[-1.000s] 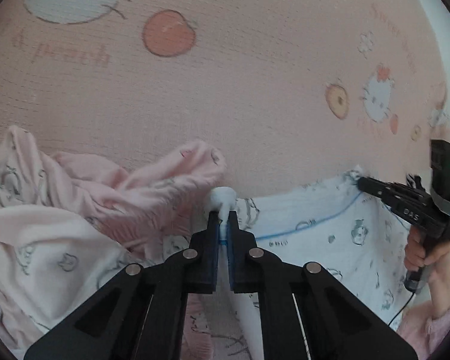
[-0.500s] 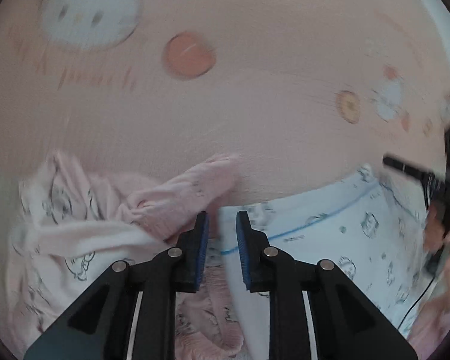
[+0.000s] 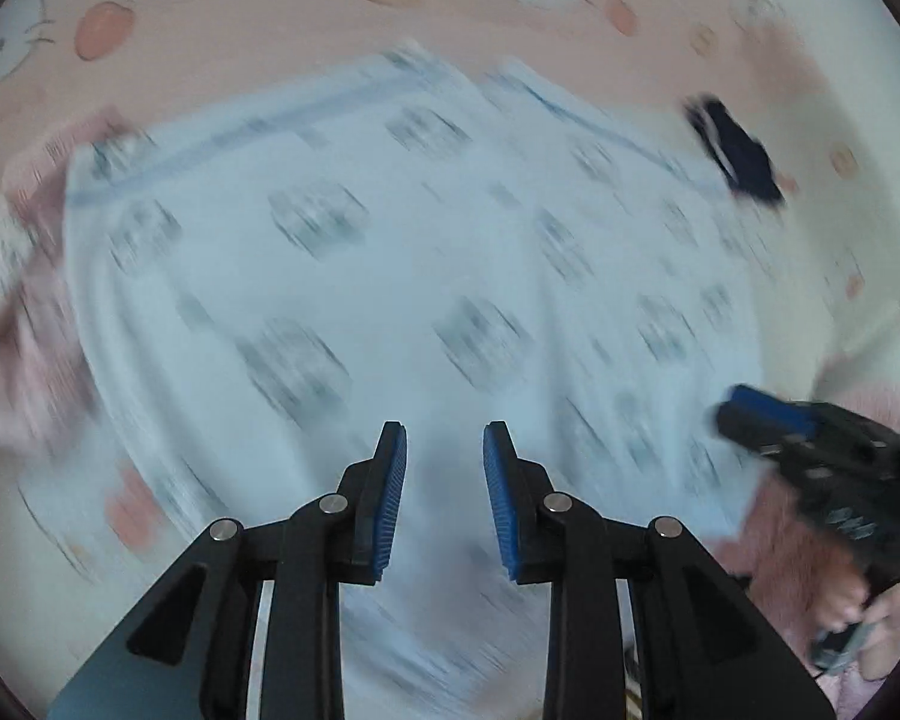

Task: Fold clothes
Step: 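Move both grippers to the pants cuffs and close on them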

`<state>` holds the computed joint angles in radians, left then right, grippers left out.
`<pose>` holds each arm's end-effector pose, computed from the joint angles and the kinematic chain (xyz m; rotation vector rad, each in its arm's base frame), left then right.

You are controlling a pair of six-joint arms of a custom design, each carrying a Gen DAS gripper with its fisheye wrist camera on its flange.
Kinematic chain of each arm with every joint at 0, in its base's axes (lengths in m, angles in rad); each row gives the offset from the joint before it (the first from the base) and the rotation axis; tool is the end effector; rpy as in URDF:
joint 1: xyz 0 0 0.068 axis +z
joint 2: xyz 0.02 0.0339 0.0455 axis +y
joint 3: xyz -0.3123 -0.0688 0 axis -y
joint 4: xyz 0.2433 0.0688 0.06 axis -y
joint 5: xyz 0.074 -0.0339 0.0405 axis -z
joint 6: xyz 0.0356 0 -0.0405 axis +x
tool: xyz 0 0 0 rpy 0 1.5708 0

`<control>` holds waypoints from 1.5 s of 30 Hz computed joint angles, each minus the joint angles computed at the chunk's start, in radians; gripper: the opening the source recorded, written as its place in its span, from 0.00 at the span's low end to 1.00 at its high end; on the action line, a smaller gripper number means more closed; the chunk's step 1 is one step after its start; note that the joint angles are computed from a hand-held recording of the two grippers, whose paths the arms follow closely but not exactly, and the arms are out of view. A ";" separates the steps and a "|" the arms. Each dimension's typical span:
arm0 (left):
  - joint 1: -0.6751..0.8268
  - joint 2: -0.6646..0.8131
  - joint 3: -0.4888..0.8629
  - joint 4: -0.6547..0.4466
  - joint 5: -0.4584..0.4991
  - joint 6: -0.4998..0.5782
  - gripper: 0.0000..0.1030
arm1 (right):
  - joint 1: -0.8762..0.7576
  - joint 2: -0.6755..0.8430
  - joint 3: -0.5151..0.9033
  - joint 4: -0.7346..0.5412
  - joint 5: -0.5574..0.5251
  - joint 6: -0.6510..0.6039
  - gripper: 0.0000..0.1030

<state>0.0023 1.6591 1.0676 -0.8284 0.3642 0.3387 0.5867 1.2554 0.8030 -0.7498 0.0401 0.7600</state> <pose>0.2991 -0.0120 0.2327 0.5240 2.8451 -0.4878 0.1737 0.1138 0.2558 0.2541 2.8036 0.2831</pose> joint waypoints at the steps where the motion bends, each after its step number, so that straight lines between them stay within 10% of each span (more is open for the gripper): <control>1: -0.006 -0.040 -0.040 0.000 0.003 -0.001 0.28 | 0.034 -0.003 -0.024 -0.005 0.005 0.028 0.29; 8: -0.025 -0.208 -0.248 0.039 -0.182 0.020 0.28 | 0.244 -0.056 -0.087 -0.064 0.123 0.202 0.30; 24: 0.306 -0.301 -0.261 -0.023 -0.034 0.104 0.33 | 0.184 -0.230 -0.188 -0.139 0.130 0.238 0.31; 33: 0.407 -0.324 -0.324 0.028 -0.236 0.244 0.34 | 0.125 -0.252 -0.190 -0.226 0.146 0.210 0.35; 39: 0.571 -0.275 -0.259 -0.096 -0.014 0.338 0.34 | 0.101 -0.369 -0.190 -0.177 0.160 0.186 0.37; 45: 0.593 -0.255 -0.295 -0.055 -0.080 0.398 0.34 | 0.116 -0.203 -0.254 -0.054 0.128 0.168 0.37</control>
